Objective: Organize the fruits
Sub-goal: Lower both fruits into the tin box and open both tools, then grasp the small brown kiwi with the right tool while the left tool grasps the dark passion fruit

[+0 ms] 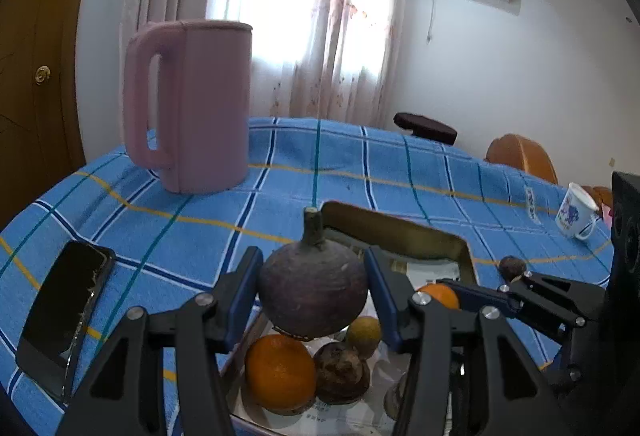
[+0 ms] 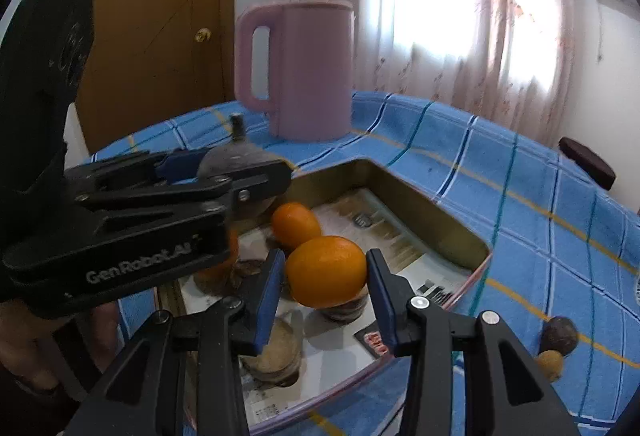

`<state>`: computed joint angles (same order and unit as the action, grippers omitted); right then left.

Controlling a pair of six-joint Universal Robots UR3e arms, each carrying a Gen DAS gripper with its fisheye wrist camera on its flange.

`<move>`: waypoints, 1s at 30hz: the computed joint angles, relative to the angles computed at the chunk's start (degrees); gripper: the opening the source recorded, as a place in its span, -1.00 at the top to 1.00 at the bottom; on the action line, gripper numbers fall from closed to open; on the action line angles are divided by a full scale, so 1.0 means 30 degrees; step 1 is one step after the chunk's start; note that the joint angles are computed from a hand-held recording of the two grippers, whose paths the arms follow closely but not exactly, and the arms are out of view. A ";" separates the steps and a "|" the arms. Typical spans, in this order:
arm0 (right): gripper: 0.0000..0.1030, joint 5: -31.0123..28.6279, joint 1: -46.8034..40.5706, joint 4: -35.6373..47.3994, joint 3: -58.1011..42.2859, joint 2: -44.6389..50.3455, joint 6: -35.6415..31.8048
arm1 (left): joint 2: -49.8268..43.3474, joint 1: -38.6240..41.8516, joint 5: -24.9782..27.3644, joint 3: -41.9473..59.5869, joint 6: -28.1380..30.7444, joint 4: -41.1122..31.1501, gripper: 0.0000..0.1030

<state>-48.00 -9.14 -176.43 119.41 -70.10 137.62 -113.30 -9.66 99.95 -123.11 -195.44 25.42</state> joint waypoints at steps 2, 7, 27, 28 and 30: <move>0.10 -0.0005 -0.0136 -0.0796 0.0568 -0.0279 0.0044 | 0.0009 0.0043 -0.0011 0.0038 -0.0089 -0.0156 -0.07; -0.13 0.1443 -0.2155 -0.0038 0.1943 -0.2295 -0.0176 | 0.0410 -0.0394 0.0561 -0.0406 -0.0452 0.1024 -0.55; 0.09 -0.4228 -0.4441 0.4411 -0.3305 0.1003 0.2918 | -0.1343 -0.4697 0.2348 0.4374 0.0919 -0.1476 -0.93; 0.28 -0.4483 -0.4303 0.4742 -0.3662 0.1299 0.2835 | -0.1450 -0.4805 0.2375 0.4656 0.1037 -0.1698 -0.93; 0.41 -0.4390 -0.4433 0.4775 -0.3768 0.1487 0.2727 | -0.1672 -0.5101 0.2589 0.5256 0.1251 -0.2256 -0.93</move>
